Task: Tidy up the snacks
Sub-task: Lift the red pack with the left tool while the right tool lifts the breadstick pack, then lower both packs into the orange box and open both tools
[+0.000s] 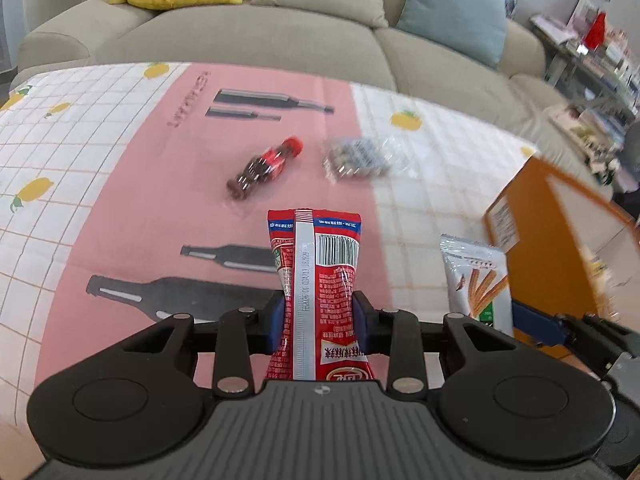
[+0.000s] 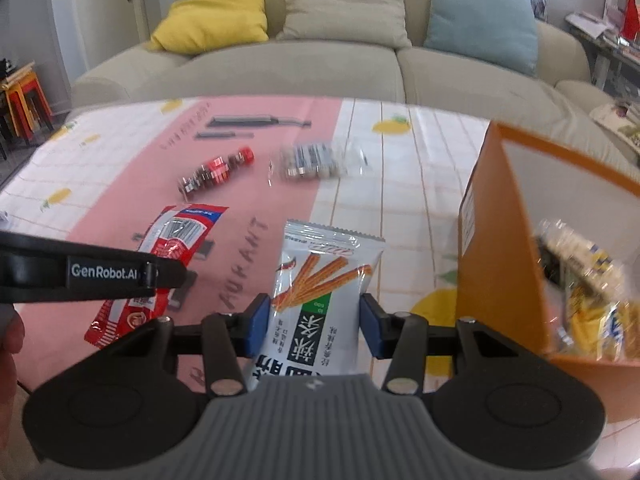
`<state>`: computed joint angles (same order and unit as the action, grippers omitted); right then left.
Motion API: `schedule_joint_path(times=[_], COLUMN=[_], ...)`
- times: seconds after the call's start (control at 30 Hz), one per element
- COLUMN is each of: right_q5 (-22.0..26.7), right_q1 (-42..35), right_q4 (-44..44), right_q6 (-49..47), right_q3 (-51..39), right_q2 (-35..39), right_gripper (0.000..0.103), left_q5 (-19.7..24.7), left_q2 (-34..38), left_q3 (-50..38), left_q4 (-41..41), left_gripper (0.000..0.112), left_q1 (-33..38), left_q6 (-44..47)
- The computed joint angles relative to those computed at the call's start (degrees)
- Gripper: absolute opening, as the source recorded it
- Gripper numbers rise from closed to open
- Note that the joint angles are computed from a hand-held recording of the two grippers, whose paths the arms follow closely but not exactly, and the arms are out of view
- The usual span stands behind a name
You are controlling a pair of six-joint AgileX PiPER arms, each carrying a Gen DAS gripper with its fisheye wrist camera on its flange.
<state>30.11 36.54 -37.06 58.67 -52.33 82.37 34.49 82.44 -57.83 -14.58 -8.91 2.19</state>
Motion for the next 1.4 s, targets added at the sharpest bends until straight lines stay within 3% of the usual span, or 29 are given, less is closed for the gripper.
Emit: schedule_joint_path(times=[0.17,0.4,0.73,1.1,1.4], right_q5=[3.4,6.8,12.9,18.9,16.6], right_q1=[0.1,-7.3,-30.8,-55.4,-59.9], right_q4=[0.3,10.4,32.9,51.7,50.7], right_q6=[-2.2,-16.5,-52.3,-83.4,-93.9], right_q3=[-0.1,-0.8,-4.3,-9.3,-10.6], right_q2=[-6.6,-15.2,-23.3,-18.0,-9.3], right_gripper=[0.047,0.047,0.047,0.047,0.046], left_q5=[4.4,8.3,12.1,18.4,27.7], left_q2=[-2.4,-2.9,3.1,18.0,30.6], left_q3=[-4.1,-10.5,-23.1,-40.4,-55.4], left_q4=[-2.6,-1.7,1.0,2.5,4.9], left_gripper=[0.038,0.038,0.038,0.038,0.038], left_q1=[-1.3,-7.5,-19.0,-28.1,-31.7], left_q6=[-0.7,-4.1,-8.1,-8.5,-7.1])
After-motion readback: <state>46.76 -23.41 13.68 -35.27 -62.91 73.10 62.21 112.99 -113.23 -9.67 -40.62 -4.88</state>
